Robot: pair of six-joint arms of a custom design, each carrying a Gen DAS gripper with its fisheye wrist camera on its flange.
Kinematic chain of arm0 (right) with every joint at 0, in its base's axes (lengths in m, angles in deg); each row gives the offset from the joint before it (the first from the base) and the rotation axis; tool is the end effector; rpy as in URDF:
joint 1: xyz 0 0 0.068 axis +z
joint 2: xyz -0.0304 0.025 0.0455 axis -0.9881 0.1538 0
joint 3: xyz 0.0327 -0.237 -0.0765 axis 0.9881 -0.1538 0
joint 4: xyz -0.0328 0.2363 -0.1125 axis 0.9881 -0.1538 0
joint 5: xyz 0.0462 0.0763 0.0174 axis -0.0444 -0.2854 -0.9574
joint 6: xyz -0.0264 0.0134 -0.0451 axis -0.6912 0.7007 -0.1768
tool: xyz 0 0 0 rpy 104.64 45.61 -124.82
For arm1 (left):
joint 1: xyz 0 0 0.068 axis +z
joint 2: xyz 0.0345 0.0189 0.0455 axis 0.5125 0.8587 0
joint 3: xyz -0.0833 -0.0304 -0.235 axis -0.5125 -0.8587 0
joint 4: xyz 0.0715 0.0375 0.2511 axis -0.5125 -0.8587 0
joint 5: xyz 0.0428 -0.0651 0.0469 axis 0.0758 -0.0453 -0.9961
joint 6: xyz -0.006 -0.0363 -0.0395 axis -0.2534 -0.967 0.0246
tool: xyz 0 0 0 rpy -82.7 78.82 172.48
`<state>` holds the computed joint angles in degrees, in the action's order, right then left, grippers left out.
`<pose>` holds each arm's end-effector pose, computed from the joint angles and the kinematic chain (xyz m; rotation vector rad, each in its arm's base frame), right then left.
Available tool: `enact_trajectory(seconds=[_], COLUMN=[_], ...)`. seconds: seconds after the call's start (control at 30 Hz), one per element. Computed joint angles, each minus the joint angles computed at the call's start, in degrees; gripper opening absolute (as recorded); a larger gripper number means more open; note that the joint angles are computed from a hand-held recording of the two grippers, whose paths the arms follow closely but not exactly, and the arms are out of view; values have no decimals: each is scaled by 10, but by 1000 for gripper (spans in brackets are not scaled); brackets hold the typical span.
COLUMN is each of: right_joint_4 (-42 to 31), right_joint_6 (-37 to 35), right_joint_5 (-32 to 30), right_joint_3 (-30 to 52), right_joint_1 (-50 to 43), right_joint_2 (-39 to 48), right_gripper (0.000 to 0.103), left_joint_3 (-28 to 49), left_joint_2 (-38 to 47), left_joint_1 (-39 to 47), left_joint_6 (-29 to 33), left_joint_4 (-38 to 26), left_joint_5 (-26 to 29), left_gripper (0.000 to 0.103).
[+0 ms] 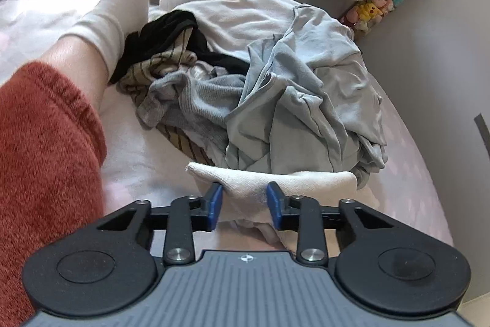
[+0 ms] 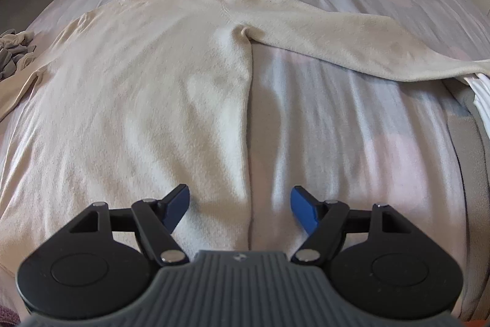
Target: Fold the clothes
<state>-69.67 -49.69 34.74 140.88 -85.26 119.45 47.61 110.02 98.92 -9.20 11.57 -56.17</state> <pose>0.3652 -0.0155 0.2315 -0.4467 2.6048 0.2777 0.0607 0.1218 0.2481 -1.5847 1.6981 0.0103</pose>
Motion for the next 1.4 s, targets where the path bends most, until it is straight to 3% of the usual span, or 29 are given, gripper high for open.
enact_trajectory(seconds=[0.03,0.13,0.33,0.5,0.67,0.77,1.1,1.4], right_joint_4=[-2,-6,1,3,-2,-4,7,11], right_joint_6=[1,1,-2,-1,14,29,72,70], right_joint_5=[0,0,-1,-10,-48,-70,-129,-144], right_joint_3=[1,5,-2,-2,8,17,31,32], right_joint_1=[0,0,3,0,-13,-20,-36,-32], right_joint_2=[1,5,1,3,13,24,44,48], right_gripper=[75,75,75,75,75,75,75,75], left_joint_3=[2,15,71,140,205,229,199,191], left_joint_2=[3,4,-22,-19,75,147,344,440], left_joint_1=[-6,-11,-112,-397,-703,-827,-998,-1045], left_joint_6=[11,26,16,-41,-62,-53,-96,-100], left_joint_4=[7,13,13,30,62,86,154,164], left_joint_5=[-3,5,-27,-184,-348,-406,-403,-374], left_gripper=[9,2,1,1,1,1,1,3])
